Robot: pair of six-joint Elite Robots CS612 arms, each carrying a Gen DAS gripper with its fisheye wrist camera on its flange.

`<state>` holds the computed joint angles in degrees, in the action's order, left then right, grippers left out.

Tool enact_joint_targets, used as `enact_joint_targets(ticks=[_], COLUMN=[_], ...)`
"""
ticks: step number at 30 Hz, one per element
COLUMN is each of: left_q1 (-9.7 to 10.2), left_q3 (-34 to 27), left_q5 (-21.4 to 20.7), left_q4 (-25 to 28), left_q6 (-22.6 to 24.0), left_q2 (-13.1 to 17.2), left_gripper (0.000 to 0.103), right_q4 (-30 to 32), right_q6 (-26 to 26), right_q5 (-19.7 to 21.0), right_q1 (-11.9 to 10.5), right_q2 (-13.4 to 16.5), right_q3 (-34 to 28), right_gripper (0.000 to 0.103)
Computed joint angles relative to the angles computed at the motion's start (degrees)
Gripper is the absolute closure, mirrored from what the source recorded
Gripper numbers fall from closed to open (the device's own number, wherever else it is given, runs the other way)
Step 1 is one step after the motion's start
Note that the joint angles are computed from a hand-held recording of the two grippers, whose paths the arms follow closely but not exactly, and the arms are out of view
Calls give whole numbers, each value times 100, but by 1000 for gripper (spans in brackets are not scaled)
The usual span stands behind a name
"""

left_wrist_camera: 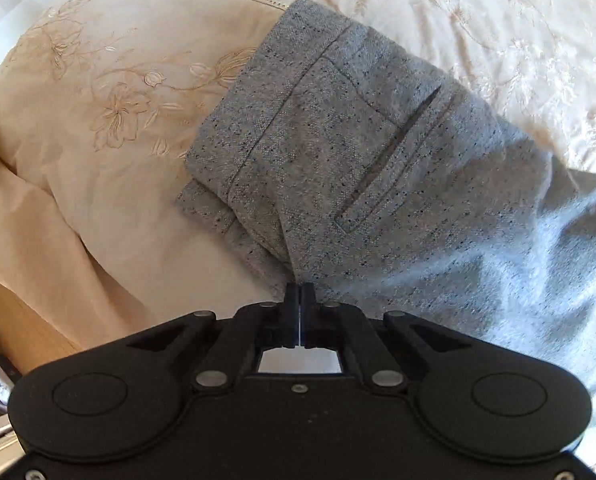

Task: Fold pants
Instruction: 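Grasp the folded pants at the pocket edge with the left gripper, then grasp the folded pants beside the left gripper with the right gripper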

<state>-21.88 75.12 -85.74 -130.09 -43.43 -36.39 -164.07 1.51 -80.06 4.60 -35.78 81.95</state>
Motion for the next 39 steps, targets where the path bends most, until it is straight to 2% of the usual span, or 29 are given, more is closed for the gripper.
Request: enact_joint_targets(ticks=[1,2,4,6,7,10,14,16,19,22,24,26,28,30,32,34,37,39], left_q1=[-40,-90,-144,-216,-247,-260,-221,-200,-207,-237,-254,-271,-273,-299,-351,-392,-398,-367], left_q3=[-125,-98,8,71,18,-373,-1172,-1467,-1854,-2088,-2237,-2163,-1843,-1370,-958,-786,-771,-843], left_q5=[131,190,271,551,755,1057,827,679,630,568,491,415,239,264,422,532,540,434], left_q4=[330,420,182,-193,-426,-793,-660,-599,-411,-230,-17,174,208,-193,-672,-830,-836,-743], left_q6=[210,558,1056,1553,1799,2161,2295,2360,2554,2785,3016,3224,3409,3590,3898,4002,3923,3749], left_q2=[30,-26,-173,-278,-257,-5,488,676,930,1116,1241,1247,1135,962,809,743,743,762], left_gripper=[101,101,98,90,90,89,89,89,89,89,86,89,90,90,90,90,90,90], right_q4=[11,-9,-19,184,216,363,923,1370,1714,1884,2098,2030,1250,317,-239,-76,382,848], right_q6=[-16,-41,-122,-198,-206,-168,-129,-354,-905,-1417,-1525,-1510,-1064,-542,-361,-413,-416,-463], right_q5=[-56,-52,50,29,45,187,182,396,813,763,761,726,669,400,-147,-264,-120,224], right_q1=[-4,-15,-57,-64,-70,-73,-21,-22,-17,59,86,92,55,39,77,70,36,-1], right_q2=[40,68,174,300,389,705,996,973,729,579,537,477,401,389,480,649,972,1088], right_q3=[-85,-140,-360,-642,-798,-1324,-1804,-1795,-1339,-1027,-948,-849,-651,-542,-672,-1023,-1643,-1913], right_gripper=[81,80,80,73,73,73,72,72,72,72,72,74,75,75,72,72,72,72])
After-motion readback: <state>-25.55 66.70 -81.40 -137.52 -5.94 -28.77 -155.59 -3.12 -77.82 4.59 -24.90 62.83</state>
